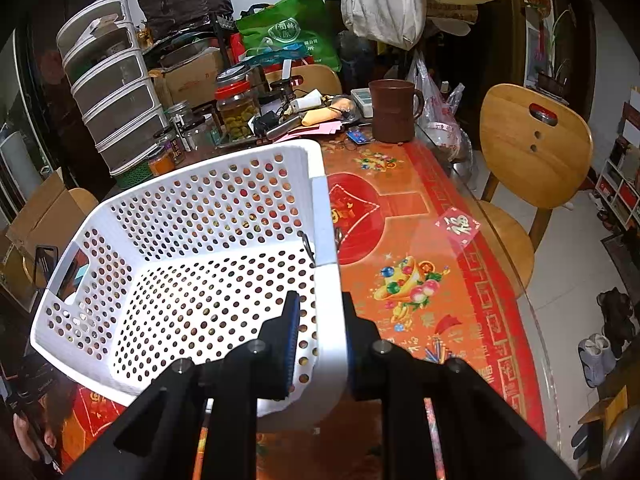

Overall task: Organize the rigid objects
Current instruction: 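Close the left tool on the yellow toy car and lift it, then carry the toy car over the basket and open the left tool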

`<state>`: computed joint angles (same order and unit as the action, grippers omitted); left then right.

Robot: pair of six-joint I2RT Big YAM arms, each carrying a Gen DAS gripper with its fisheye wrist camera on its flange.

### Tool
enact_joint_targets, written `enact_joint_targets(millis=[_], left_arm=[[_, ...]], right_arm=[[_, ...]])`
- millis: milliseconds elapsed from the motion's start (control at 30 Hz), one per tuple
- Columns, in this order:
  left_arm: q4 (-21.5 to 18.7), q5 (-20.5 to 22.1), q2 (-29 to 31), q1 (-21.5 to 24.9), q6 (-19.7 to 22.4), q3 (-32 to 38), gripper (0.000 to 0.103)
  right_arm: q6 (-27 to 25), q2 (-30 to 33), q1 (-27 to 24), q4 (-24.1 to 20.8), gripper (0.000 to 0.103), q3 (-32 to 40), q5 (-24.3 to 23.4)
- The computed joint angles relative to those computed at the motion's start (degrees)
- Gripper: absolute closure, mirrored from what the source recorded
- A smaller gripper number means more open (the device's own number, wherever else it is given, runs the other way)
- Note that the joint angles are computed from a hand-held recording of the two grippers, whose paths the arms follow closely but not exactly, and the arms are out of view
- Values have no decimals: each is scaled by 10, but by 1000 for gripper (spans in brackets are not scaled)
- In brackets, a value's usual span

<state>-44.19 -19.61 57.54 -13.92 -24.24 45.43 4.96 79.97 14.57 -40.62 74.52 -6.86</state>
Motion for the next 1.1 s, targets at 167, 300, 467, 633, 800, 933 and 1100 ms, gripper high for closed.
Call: enact_joint_targets(millis=[167,300,467,633,800,933,1100], left_arm=[[15,-29,-28,-27,1,-15,76],[6,-54,-53,-44,-5,-9,76],[-25,-87,-70,-67,-17,21,76],[-55,-122,-41,-88,-5,88,76],[-64,-111,14,-94,29,174,76],[-64,-86,73,-108,57,243,76],[-102,-43,157,-120,70,336,76]], right_arm=[[1,0,0,0,86,0,-1],[0,1,1,0,86,0,2],[1,2,2,1,86,0,4],[-1,3,3,2,86,1,8],[0,4,3,3,86,1,8],[1,6,3,3,86,3,6],[0,8,1,1,86,5,0]])
